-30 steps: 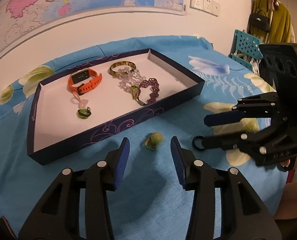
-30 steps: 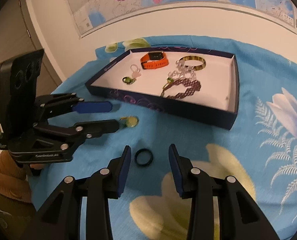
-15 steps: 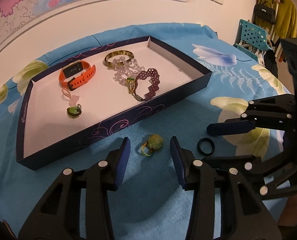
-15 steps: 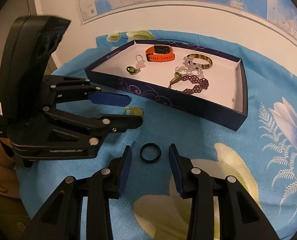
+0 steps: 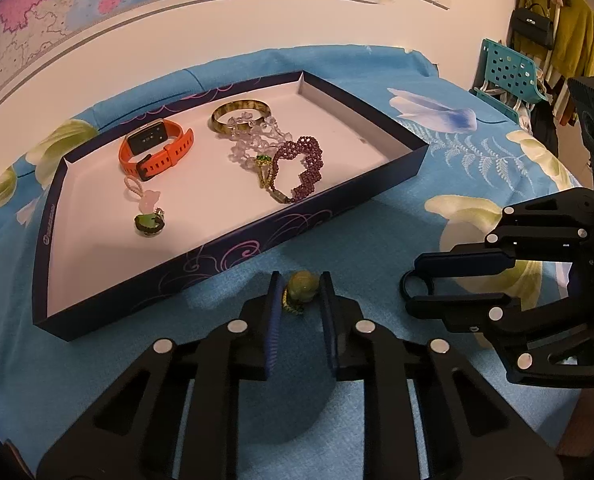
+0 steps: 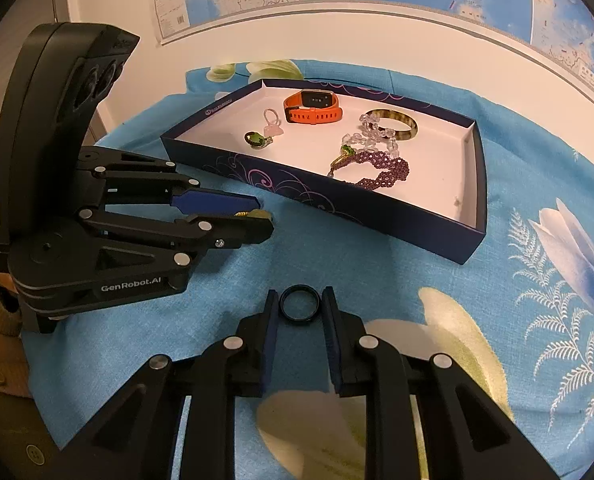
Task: Organize jewelry
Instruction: 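Grasp the round green-stone ring with the left tool while the right tool grasps the black ring, then carry the green-stone ring and black ring over the box lid with both tools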
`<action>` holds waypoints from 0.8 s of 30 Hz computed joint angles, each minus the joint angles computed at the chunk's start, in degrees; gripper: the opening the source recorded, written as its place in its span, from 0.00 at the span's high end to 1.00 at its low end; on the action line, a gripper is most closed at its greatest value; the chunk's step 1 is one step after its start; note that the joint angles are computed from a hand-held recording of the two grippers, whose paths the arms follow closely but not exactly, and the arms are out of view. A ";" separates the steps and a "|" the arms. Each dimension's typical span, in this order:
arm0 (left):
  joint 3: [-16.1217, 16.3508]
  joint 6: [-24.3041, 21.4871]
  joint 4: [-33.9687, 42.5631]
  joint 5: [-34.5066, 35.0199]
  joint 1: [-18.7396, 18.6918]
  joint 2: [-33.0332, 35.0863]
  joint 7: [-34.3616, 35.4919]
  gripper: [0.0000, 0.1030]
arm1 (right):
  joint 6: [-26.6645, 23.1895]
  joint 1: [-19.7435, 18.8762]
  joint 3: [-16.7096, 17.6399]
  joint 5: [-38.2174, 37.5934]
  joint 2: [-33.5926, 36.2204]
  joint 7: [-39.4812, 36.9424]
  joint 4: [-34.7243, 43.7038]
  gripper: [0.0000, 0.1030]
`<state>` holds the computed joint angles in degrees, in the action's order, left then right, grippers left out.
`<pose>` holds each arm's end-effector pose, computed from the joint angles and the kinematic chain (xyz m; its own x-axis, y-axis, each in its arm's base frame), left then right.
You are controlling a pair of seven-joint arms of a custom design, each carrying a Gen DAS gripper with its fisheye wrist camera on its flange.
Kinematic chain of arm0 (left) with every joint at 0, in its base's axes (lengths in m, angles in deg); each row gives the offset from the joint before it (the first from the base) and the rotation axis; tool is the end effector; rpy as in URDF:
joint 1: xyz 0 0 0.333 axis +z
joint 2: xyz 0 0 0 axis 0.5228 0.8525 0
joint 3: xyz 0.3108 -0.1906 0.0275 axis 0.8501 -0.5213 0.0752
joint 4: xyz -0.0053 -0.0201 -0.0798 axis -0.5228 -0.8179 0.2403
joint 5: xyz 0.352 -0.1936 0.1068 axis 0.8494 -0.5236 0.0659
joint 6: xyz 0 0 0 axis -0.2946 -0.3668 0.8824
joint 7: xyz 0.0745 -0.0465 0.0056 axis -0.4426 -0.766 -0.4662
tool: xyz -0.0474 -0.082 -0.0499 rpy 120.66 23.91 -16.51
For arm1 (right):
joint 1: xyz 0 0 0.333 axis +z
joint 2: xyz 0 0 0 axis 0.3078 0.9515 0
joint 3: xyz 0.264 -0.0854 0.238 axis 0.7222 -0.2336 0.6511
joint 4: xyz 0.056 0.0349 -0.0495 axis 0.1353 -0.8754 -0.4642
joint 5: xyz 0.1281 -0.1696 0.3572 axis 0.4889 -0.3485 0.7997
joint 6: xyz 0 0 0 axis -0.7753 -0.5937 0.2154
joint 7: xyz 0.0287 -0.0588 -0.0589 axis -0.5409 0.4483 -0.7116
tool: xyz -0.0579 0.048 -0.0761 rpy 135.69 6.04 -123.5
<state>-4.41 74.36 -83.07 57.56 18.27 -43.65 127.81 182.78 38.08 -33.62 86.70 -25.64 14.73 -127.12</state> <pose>0.7292 -0.3741 0.3713 -0.6048 -0.7964 0.0038 -0.6042 0.4557 -0.6537 0.6572 0.2674 0.3881 0.3792 -0.9214 -0.0845 -0.7184 -0.2356 -0.6546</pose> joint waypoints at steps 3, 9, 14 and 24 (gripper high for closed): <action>-0.24 0.55 -0.56 -0.22 0.25 -0.24 -0.21 0.83 | 0.30 -0.58 0.66 0.55 -0.05 -0.35 -0.17 0.81; -1.66 2.90 -3.05 -1.27 1.82 -1.46 -0.57 0.83 | 1.55 -3.59 4.21 3.50 -0.19 -2.58 -0.65 0.81; -4.37 6.68 -6.99 -2.69 4.86 -3.51 -0.27 0.83 | 3.32 -8.04 9.63 8.18 -0.35 -6.46 -1.21 0.81; -7.15 13.16 -11.39 -2.69 9.47 -6.42 -3.01 0.83 | 7.92 -13.06 16.40 13.21 0.49 -11.65 0.10 0.81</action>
<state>-11.57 87.52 -94.47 54.87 27.74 -50.07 124.80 190.71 25.03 -17.22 99.91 -25.15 3.08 -127.03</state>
